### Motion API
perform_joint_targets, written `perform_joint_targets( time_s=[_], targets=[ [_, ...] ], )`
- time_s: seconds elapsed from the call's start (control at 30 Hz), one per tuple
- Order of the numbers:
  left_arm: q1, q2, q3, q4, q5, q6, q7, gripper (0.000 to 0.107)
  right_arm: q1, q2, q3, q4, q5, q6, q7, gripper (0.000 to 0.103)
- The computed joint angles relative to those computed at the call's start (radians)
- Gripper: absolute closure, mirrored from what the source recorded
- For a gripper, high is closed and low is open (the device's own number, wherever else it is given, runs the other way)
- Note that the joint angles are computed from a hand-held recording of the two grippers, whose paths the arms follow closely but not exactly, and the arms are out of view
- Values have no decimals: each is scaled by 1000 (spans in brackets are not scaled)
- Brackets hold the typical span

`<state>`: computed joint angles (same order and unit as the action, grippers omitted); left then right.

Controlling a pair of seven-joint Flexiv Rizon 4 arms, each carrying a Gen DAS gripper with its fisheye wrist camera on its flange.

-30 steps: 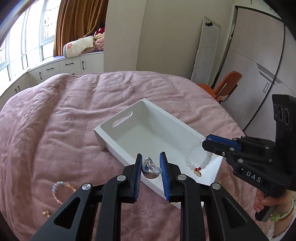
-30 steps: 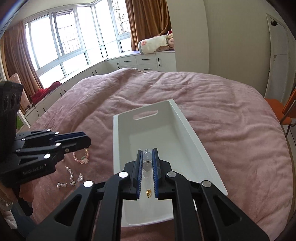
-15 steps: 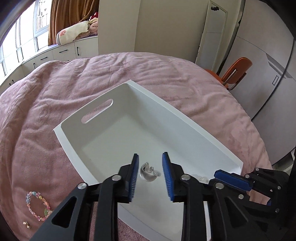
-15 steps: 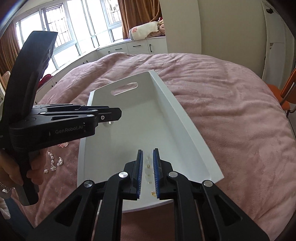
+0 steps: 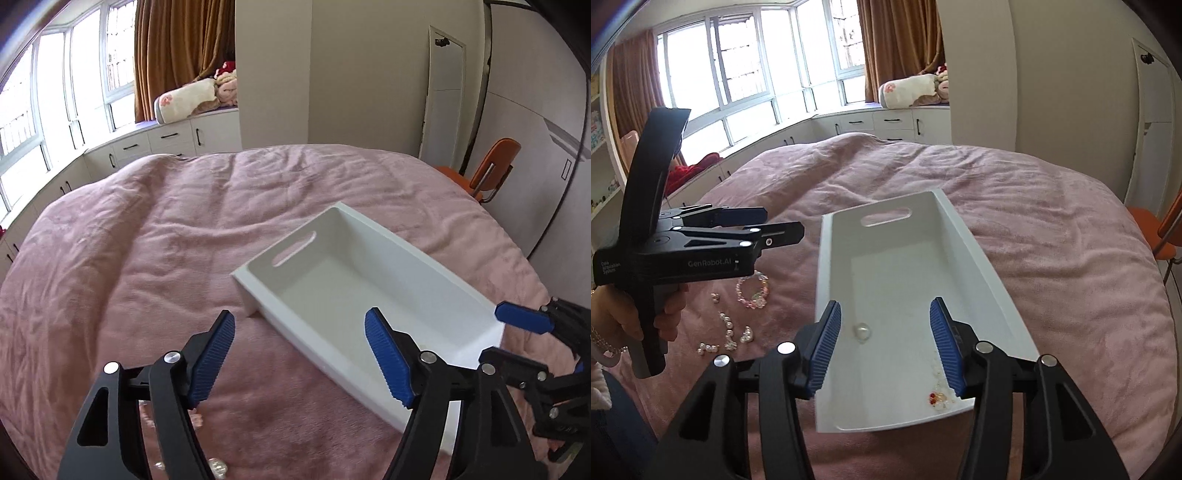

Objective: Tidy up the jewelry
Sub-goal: 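Grasp the gold earring with the left tool while the right tool grasps the silver heart pendant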

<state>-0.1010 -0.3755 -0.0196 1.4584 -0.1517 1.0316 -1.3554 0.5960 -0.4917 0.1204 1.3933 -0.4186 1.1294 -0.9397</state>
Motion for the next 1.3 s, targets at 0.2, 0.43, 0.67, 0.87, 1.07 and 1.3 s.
perform_joint_targets(
  time_s=[0.2, 0.43, 0.67, 0.87, 1.07, 1.3],
  targets=[
    [59, 147, 59, 214, 10, 57, 24, 24, 62, -75, 35, -126, 8, -41, -76, 42],
    [138, 235, 101, 412, 14, 104, 57, 24, 162, -241, 42, -369, 46, -178, -162, 43],
    [199, 217, 85, 490, -89, 171, 188, 24, 238, -400, 19, -617, 99, -350, -234, 54],
    [228, 187, 60, 516, -218, 191, 267, 24, 264, -473, -8, -718, 143, -427, -242, 54],
    [246, 139, 49, 502, -275, 192, 292, 28, 274, -519, -17, -769, 171, -471, -249, 54],
    [260, 106, 34, 493, -309, 208, 320, 31, 284, -568, -21, -834, 190, -510, -268, 58]
  ],
)
